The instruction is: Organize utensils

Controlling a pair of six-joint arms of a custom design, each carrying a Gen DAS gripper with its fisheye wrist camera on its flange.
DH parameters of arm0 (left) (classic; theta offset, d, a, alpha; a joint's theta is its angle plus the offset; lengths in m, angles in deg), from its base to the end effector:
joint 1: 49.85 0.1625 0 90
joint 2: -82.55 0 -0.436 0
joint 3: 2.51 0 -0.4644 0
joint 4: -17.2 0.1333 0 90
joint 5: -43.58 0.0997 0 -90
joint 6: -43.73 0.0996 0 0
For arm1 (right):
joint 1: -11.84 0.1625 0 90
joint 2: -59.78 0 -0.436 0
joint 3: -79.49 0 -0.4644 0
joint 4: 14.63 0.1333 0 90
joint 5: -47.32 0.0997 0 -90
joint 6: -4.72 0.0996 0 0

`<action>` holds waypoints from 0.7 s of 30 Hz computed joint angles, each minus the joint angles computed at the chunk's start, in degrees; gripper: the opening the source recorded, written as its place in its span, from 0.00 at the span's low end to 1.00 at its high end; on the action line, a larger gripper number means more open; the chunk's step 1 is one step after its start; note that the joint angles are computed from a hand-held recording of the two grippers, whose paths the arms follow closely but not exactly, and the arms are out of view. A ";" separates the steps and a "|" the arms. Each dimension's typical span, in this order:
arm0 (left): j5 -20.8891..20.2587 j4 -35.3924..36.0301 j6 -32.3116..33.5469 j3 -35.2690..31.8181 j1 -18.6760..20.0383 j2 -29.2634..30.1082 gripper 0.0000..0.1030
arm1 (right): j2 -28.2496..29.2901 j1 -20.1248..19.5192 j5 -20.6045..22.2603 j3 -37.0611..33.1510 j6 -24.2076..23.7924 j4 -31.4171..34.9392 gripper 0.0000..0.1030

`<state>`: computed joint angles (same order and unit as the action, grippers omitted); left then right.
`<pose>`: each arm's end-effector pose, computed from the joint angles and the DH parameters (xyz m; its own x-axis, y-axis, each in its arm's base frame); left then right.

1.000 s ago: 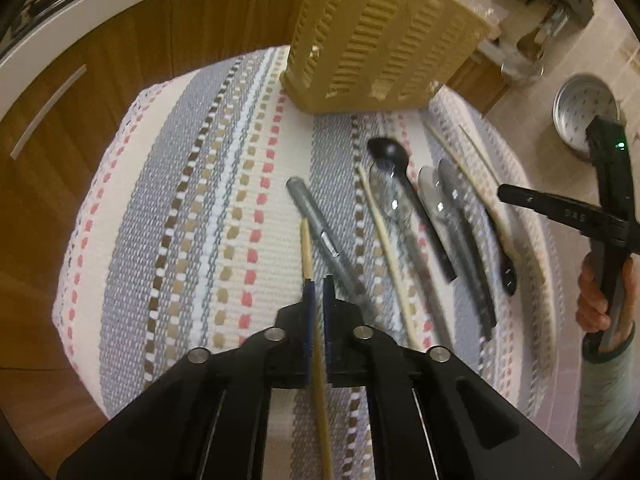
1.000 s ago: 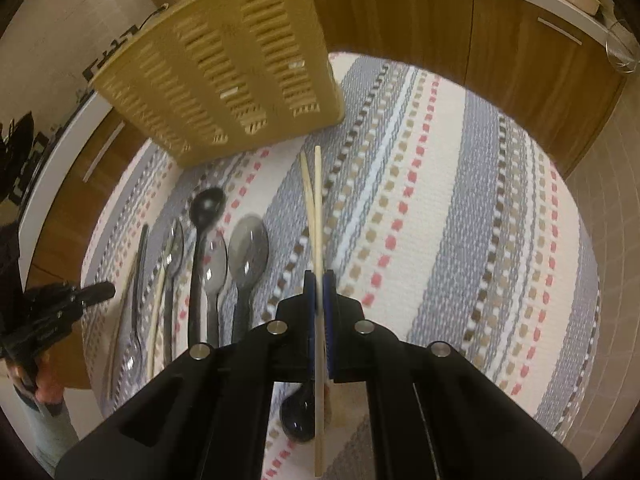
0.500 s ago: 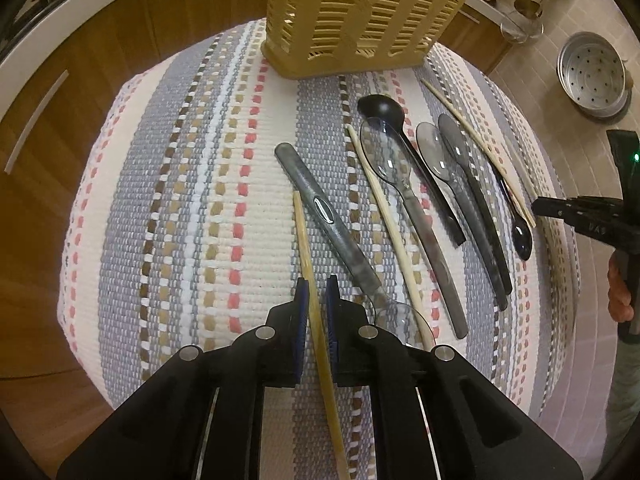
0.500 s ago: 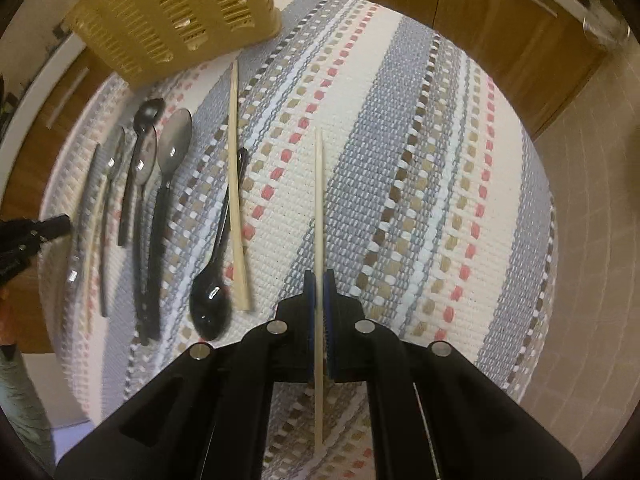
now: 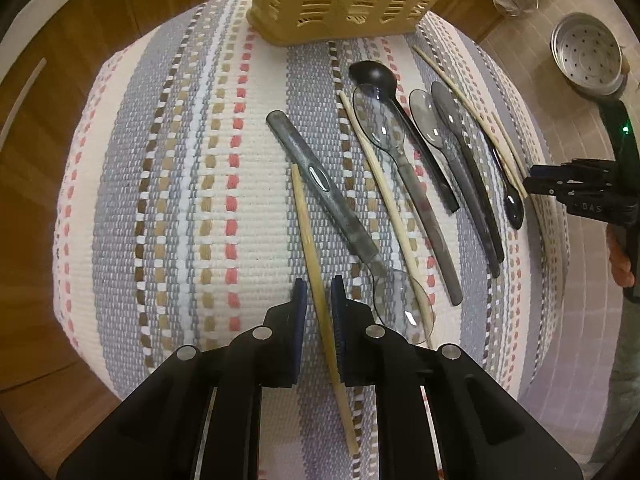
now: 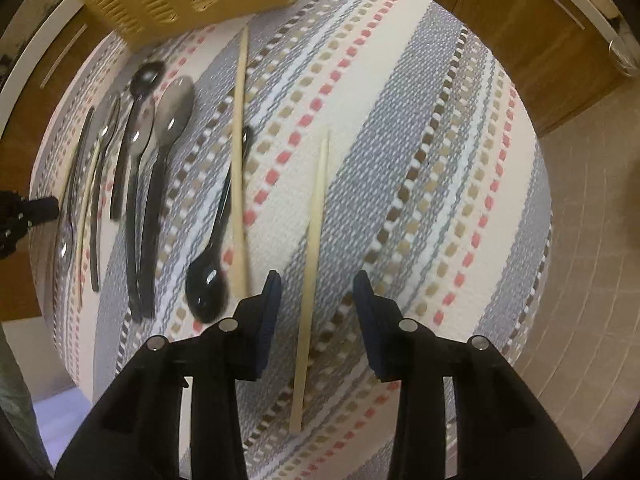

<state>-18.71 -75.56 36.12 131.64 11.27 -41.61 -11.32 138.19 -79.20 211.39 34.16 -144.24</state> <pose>0.0122 -0.3497 0.3427 -0.8038 0.3596 -0.4739 0.3760 0.9244 0.0637 0.3156 -0.3039 0.0589 -0.7243 -0.1966 0.6609 -0.2258 0.9733 0.0421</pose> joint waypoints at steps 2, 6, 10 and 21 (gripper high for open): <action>-0.08 -1.37 -0.20 0.21 -0.01 0.21 0.11 | 0.36 0.03 -0.24 -0.49 0.62 -0.04 0.30; 0.18 -0.42 -0.08 0.23 -0.72 0.87 0.11 | 2.50 -0.36 -0.23 -3.26 0.53 3.33 0.24; 0.31 3.09 -0.88 -1.47 -1.05 3.42 0.11 | 5.23 0.85 0.77 -6.84 1.13 8.96 0.13; 6.40 5.45 -5.86 1.81 -8.15 4.65 0.05 | 4.51 1.00 1.53 -5.63 -0.75 6.78 0.05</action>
<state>-12.31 -70.12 30.26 133.45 3.11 -36.96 -6.81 139.19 -77.67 205.77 33.41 -137.46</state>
